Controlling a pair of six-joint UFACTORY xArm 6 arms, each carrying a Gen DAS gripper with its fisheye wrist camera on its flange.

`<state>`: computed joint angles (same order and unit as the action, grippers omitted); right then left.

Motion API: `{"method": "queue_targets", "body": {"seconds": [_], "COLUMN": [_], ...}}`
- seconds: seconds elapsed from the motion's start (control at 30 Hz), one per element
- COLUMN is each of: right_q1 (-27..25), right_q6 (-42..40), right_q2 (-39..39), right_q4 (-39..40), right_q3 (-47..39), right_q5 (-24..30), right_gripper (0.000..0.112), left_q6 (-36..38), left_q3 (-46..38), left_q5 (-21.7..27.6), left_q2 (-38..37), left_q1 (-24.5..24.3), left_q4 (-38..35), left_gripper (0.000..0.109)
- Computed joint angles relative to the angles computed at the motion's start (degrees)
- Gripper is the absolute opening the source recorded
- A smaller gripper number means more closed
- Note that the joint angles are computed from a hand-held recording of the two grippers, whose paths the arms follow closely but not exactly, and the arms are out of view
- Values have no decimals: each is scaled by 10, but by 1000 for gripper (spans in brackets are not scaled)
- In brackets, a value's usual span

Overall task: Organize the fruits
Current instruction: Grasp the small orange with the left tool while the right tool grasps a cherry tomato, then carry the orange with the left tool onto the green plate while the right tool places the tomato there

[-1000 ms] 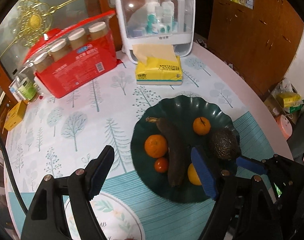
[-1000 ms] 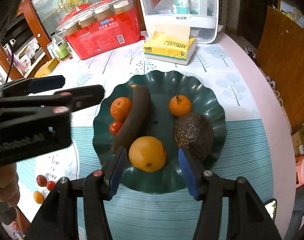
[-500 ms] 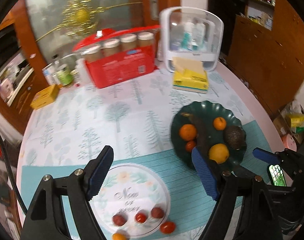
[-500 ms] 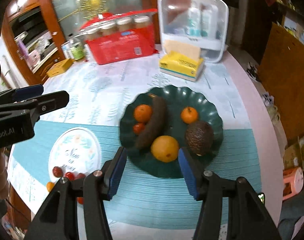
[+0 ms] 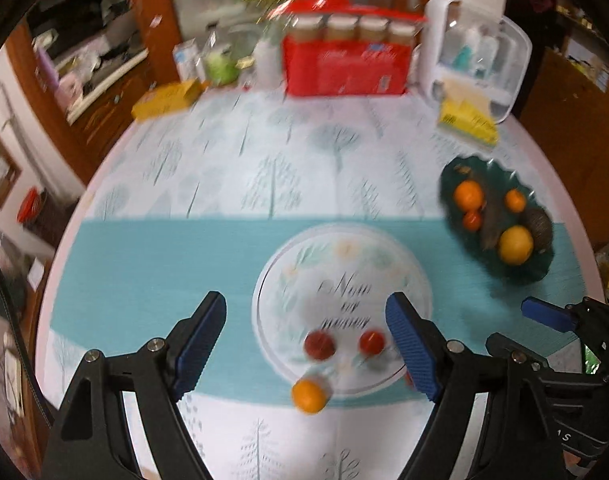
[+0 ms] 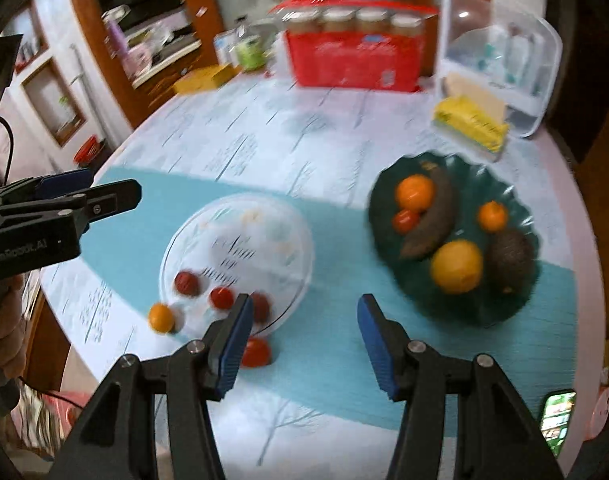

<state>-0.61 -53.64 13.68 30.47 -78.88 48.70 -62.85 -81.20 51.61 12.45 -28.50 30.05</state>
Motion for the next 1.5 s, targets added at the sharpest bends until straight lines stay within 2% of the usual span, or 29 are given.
{"method": "queue_targets", "body": {"seconds": [0.2, 0.4, 0.6, 0.83, 0.93, 1.0, 1.03, 1.23, 1.5], "right_q1": [18, 22, 30, 43, 46, 47, 47, 44, 35], "right_q6": [-8, -11, -11, -13, -23, -28, -27, -43, -56], "right_q2": [-3, 12, 23, 31, 28, 28, 29, 27, 23], "right_q4": [-14, -16, -30, -41, -39, -38, -39, -24, -18], "right_q3": [43, 48, 59, 77, 87, 89, 90, 94, 92], "right_q5": [-2, 10, -2, -25, -37, -38, -39, -43, -31], "right_gripper": [55, 55, 55, 54, 50, 43, 39, 36, 35], "left_q6": [-29, -44, -57, -74, -79, -75, -71, -101, -101], "left_q3": [82, 123, 140, 174, 182, 182, 181, 185, 171], "left_q5": [-32, -66, -90, -148, -170, -175, -176, -181, -183], "left_q2": [-15, -5, 5, 4, 4, 7, 9, 9, 5], "left_q1": [7, 9, 8, 12, 13, 12, 12, 7, -2], "left_q4": [-33, -55, -71, -88, -89, -95, -101, -74, -63], "left_gripper": [81, 80, 76, 63, 51, 34, 30, 28, 28]}}
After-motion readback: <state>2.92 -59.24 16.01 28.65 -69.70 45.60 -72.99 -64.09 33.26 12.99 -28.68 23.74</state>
